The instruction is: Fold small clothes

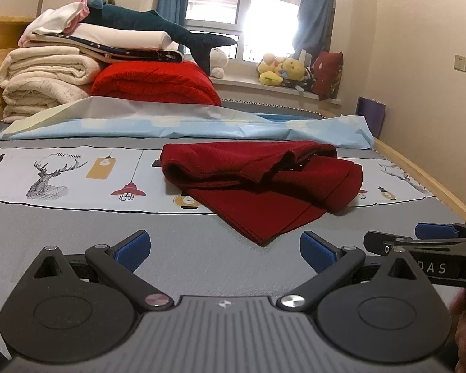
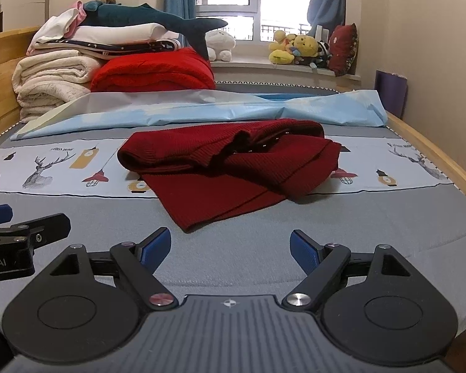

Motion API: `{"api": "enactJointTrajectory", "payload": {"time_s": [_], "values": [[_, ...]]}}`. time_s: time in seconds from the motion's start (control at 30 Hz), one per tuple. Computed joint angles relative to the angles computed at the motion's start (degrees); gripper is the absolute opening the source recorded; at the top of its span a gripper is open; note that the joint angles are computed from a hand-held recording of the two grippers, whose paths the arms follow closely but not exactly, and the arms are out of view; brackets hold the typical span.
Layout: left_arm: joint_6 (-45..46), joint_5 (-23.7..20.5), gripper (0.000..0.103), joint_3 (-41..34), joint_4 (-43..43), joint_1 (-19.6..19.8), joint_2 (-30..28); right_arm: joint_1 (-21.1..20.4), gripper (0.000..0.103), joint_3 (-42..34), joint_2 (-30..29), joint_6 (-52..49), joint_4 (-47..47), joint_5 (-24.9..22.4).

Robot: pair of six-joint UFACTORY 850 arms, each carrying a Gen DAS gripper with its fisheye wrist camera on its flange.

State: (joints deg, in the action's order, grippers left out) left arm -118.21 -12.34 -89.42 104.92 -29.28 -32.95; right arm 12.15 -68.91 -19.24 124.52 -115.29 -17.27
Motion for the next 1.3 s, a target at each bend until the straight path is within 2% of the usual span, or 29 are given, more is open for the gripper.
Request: {"api": "enactJointTrajectory", "payload": {"time_s": [0.23, 0.33, 1.3], "values": [[-2.3, -0.5, 0.103, 0.5, 2.6, -0.2, 0.2, -0.1, 0.089, 0.0, 0.1, 0.6, -0.6, 0.7], [-0.4, -1.1, 0.103, 0.3, 0.8, -0.4, 0.1, -0.1, 0.102, 0.1, 0.1, 2.4, -2.3, 0.4], [-0.2, -1.8, 0.103, -0.4, 0.7, -0.5, -0.4, -0.2, 0.102, -1.0, -0.5, -0.4, 0.3, 0.8]]}}
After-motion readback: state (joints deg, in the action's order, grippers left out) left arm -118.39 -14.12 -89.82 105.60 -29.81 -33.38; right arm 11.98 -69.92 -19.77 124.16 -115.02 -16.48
